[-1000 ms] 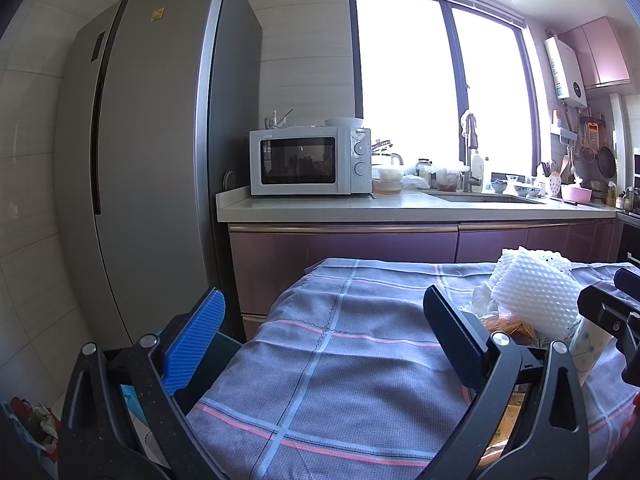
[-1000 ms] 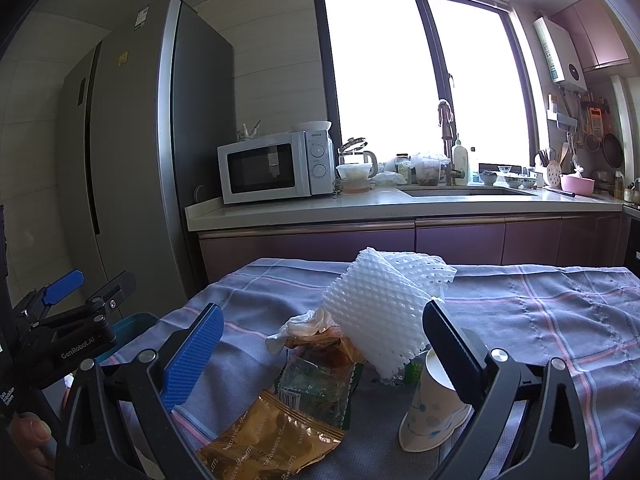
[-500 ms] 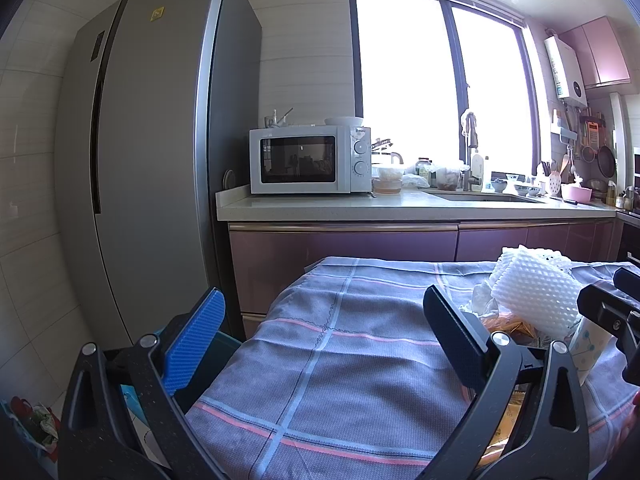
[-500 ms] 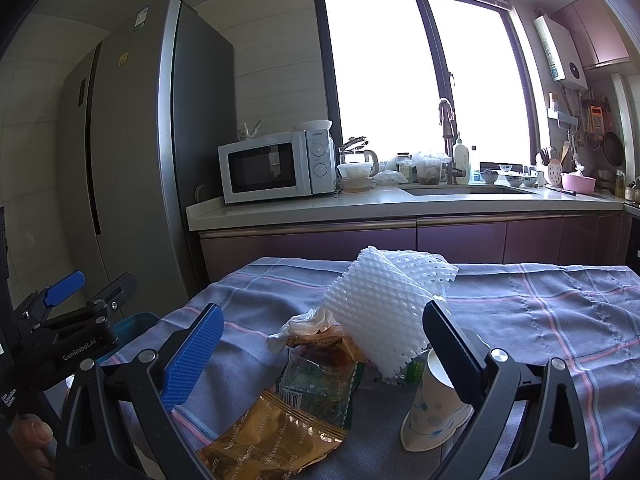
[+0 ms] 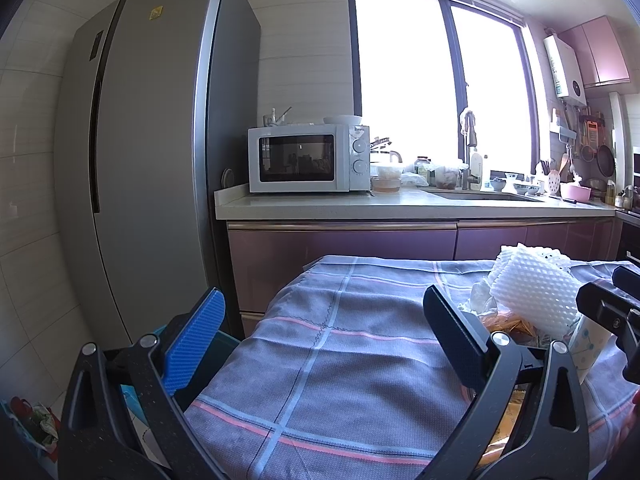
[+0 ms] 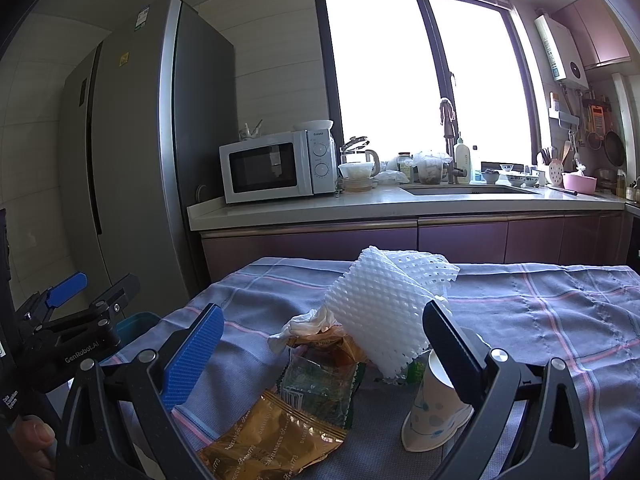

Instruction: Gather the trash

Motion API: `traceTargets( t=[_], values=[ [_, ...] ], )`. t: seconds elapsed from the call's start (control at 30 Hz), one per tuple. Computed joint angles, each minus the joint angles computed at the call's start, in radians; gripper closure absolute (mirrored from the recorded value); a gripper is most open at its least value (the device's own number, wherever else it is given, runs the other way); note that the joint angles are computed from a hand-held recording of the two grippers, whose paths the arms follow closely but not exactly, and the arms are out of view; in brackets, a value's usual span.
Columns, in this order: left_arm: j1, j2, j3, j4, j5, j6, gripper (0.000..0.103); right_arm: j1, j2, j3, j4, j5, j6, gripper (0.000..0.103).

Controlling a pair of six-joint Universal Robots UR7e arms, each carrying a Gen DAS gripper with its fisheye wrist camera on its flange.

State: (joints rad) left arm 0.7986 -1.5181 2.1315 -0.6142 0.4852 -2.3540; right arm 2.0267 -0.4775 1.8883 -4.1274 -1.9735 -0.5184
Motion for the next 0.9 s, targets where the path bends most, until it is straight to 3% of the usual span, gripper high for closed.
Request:
traceTargets(
  t=[0.3,0.5,0.67,0.9],
  values=[
    [0.007,0.020,-0.018,0.050,0.004,-0.041,0.005,-0.007,-0.003,0.003,0.005,0.004,0.004,0.007],
    [0.031,0.069,-0.084,0.256,0.046,-0.185,0.005,-0.025,-0.030,0.029,0.003,-0.024,0.020,0.007],
    [0.054,0.138,-0.149,0.492,0.149,-0.326,0.005,-0.055,-0.062,0.065,0.013,-0.072,0.057,0.007],
    [0.094,0.256,-0.223,0.724,0.311,-0.411,0.009,-0.101,-0.092,0.100,0.076,-0.086,0.120,0.012]
  ],
)
